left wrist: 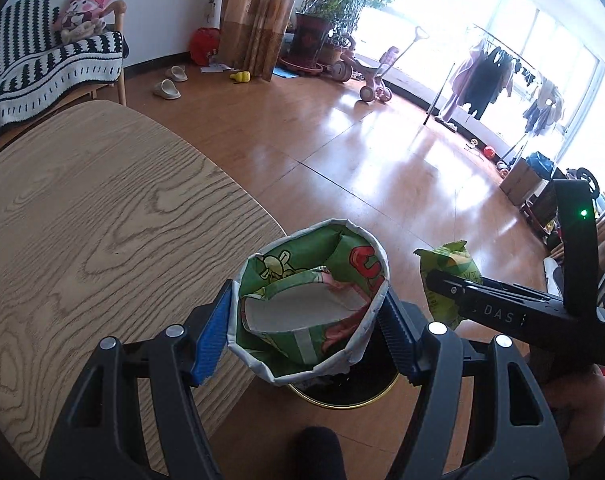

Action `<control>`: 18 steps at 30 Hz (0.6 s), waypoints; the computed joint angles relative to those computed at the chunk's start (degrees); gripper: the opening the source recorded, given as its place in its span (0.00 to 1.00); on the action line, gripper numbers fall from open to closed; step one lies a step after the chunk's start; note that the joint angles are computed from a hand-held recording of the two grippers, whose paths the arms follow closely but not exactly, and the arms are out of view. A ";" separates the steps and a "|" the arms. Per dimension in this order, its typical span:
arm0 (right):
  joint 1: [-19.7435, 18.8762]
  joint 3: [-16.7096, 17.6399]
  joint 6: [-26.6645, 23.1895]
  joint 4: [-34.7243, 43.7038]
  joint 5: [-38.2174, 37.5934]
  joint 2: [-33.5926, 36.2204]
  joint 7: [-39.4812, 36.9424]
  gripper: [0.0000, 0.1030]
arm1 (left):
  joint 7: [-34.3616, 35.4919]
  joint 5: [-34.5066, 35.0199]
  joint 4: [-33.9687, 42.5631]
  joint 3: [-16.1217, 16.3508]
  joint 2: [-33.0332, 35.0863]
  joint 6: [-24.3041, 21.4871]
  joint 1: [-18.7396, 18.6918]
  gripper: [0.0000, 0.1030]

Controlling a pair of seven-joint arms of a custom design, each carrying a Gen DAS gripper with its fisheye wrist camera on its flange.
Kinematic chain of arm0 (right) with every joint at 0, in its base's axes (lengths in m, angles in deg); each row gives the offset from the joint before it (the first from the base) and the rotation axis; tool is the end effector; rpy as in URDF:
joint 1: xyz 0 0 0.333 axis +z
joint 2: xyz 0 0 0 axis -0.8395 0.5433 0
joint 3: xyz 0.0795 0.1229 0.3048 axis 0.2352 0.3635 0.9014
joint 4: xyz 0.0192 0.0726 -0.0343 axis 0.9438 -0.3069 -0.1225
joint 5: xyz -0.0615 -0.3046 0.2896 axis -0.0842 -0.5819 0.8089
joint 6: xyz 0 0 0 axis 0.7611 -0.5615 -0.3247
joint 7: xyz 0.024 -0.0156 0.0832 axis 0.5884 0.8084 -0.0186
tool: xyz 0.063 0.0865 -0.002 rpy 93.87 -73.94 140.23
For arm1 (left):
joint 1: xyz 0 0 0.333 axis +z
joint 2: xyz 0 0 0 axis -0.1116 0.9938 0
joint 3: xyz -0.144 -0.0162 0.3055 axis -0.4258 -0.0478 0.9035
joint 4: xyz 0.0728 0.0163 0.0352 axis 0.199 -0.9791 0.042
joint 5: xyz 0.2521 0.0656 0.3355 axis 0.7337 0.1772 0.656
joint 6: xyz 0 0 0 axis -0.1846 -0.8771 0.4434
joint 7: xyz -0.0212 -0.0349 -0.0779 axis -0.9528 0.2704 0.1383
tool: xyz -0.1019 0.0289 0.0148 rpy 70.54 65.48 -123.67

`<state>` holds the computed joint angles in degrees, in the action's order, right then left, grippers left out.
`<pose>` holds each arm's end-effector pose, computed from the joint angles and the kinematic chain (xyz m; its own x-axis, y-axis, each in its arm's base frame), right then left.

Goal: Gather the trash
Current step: 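Carry both items over the bin while the right gripper opens, dropping the popcorn bag, then open the left gripper over the bin to drop the paper cup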

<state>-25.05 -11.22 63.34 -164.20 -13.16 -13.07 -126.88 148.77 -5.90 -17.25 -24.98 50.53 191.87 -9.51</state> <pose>0.5458 0.3777 0.4393 -0.7760 -0.6116 -0.1542 -0.4881 0.7371 -0.4673 0.6996 -0.2566 0.4377 -0.8045 -0.5333 0.2614 -0.5601 0.5349 -0.6326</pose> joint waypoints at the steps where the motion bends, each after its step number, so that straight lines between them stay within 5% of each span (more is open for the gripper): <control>1: 0.05 -0.02 0.00 -0.01 -0.13 0.04 0.12 0.48 | 0.02 0.07 0.08 0.02 0.00 -0.18 0.04 0.65; 7: -0.25 -0.03 1.53 -2.10 -0.22 -1.40 1.31 0.52 | 1.01 -0.56 -0.67 -0.09 -0.64 -0.20 0.17 0.65; 11: -0.24 0.19 1.13 -2.86 -2.21 -2.31 3.38 0.69 | 0.79 -0.60 -0.14 -0.03 -0.27 -0.49 -0.02 0.65; 18: -0.59 0.52 0.45 -4.59 -3.01 -3.53 7.36 0.71 | 1.75 -0.32 -0.16 -0.29 0.00 -1.31 -0.26 0.65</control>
<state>-25.64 -10.70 63.79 -168.79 -16.17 -16.60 -119.52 150.52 -6.22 -17.40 -25.26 50.53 190.57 -9.77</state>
